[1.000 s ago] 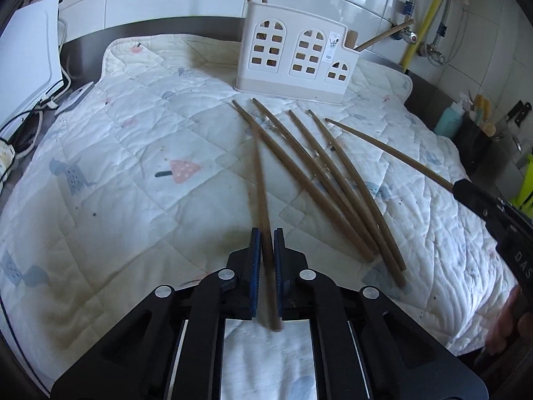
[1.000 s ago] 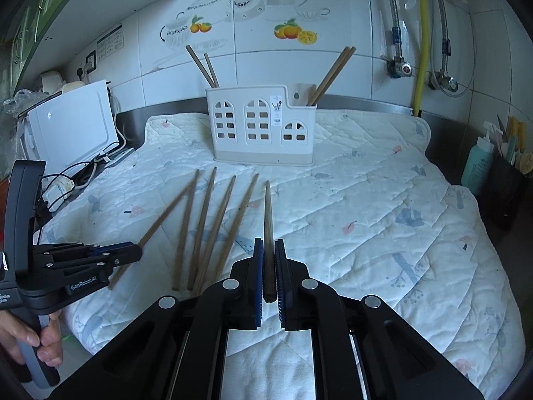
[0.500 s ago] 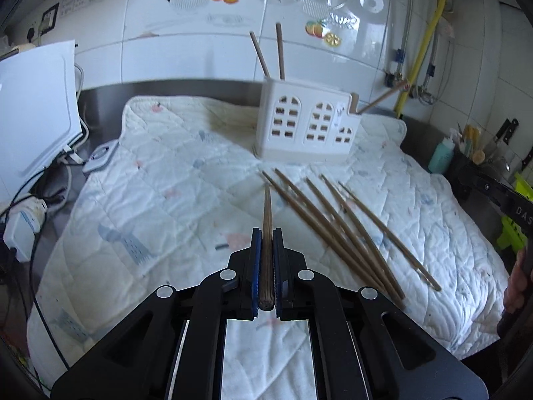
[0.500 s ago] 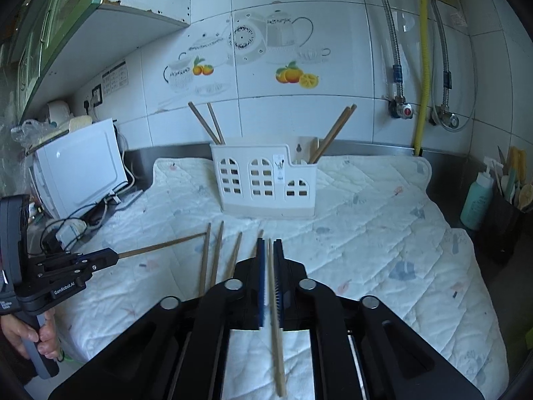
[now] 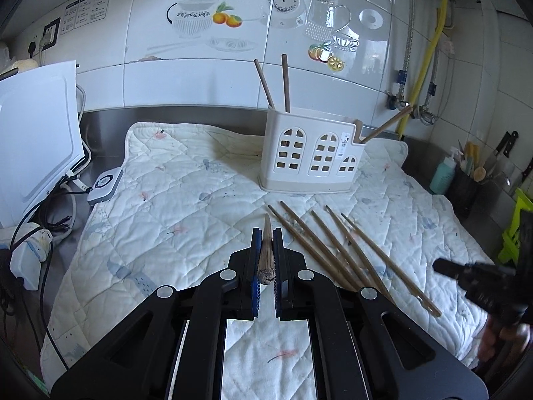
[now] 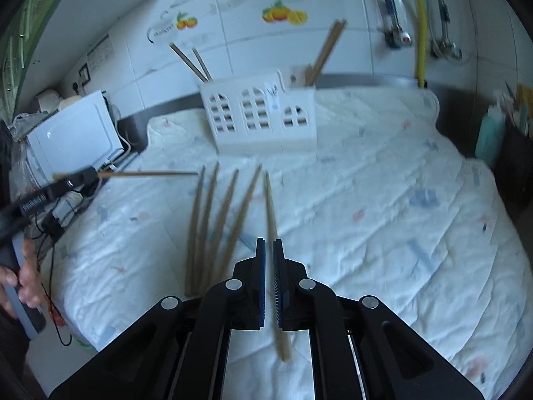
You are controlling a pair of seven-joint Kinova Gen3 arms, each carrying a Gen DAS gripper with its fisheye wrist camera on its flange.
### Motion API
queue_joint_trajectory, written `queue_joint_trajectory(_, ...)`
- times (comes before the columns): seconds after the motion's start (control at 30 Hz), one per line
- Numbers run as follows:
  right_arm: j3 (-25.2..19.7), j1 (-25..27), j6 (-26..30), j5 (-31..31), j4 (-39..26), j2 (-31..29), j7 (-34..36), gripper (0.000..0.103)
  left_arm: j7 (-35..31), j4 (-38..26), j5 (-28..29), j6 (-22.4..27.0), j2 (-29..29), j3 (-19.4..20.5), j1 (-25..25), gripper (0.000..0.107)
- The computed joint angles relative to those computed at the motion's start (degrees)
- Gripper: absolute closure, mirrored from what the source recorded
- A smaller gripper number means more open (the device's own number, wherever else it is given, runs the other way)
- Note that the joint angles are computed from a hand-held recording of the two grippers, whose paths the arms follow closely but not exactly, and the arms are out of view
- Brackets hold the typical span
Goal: Organize utensils
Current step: 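Lift the left tool's chopstick toward the holder while the right tool carries its own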
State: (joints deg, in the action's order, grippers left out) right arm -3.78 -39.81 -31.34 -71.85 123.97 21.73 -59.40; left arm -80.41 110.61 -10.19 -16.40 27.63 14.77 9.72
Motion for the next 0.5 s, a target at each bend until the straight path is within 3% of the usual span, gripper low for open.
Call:
queue_joint_trajectory(0.4,2.48,-0.27,2.67,6.64,0.92,3.71,-7.25,0.096,0.45,-1.56,-0.47,2.07,0.26,0.75,-0.82,0.103)
queue_joint_trajectory(0.5,4.08,-1.93,2.75,5.19,0.64,4.0,-6.05,0.077,0.22,-1.71,-0.04,2.28,0.22,0.56,-0.57,0.103)
